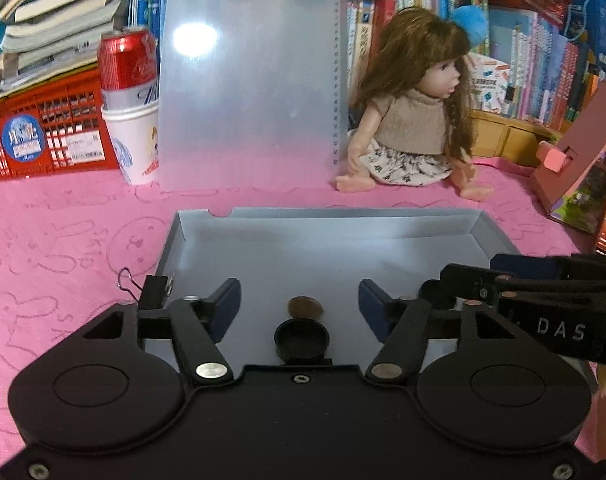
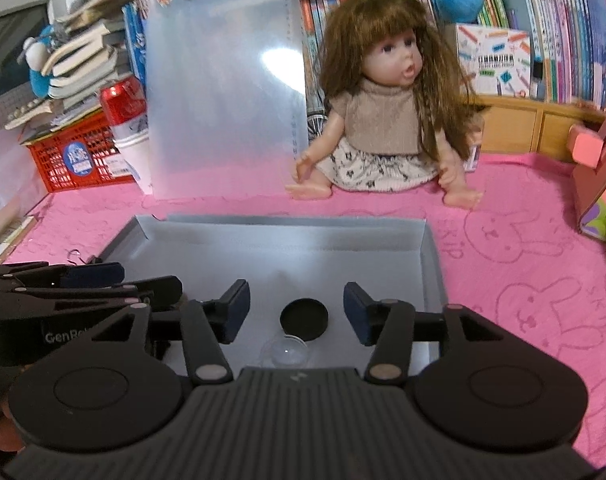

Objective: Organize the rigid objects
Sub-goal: 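Open the left gripper to drop the nut while the right gripper releases the disc, then withdraw both grippers from the box toward the remaining items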

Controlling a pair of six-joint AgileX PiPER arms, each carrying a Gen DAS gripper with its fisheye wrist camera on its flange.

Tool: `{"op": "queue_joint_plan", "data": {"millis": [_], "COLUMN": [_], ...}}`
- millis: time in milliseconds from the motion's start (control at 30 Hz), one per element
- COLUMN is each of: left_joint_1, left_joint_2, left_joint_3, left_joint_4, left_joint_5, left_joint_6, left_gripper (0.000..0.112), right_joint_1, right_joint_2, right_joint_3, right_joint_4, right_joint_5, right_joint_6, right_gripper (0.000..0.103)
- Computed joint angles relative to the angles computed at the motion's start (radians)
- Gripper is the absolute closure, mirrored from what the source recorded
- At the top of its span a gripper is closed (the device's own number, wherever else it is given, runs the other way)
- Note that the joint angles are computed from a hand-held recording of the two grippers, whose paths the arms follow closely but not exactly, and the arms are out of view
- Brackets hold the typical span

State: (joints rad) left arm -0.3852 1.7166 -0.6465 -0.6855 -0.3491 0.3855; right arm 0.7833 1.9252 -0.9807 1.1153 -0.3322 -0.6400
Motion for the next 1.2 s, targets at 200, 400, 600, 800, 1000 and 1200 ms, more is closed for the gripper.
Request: {"op": "queue_joint_plan", "data": {"millis": [200,400,600,800,1000,1200], "left_joint_1": [-0.020,-0.027,-0.046,-0.126,-0.227,-0.304], "left_joint_2": [-0.086,-0.180,-0.272,-0.357,-0.460,-0.553], "left_joint_3": [0.069,0.142,0.213,0.287,0.377,0.461], "left_joint_4": [-0.030,-0.003,0.010,-0.128,-0.241,-0.312], "left_joint_5": [-0.024,-0.035,-0.034,-0.087,-0.145,-0.159], "left_joint_6": [0.020,-0.015,-0.028,0.092,0.175,0.174], "left_gripper": [0.034,0.028,0.025,0.023,0.023,0.022], "right_joint_1": [0.027,0.063,0.107,0.166,0.218,0.288], "right_joint_2": [-0.058,-0.117,-0.175,-0.221,-0.270,-0.300], "right_joint_3": [0.065,0.131,0.197,0.252,0.317,0.401], "right_joint_4": [-0.062,-0.072,-0.068,-0.052,-0.063,-0.061], "right_joint_5": [-0.053,-0.102,-0.156,-0.209,-0.252,-0.348], "right_joint_6": [0.055,0.057,0.043,0.028,0.072,0.139], "right_gripper": [0.020,0.015,0.013,0.009,0.007,0.002]}}
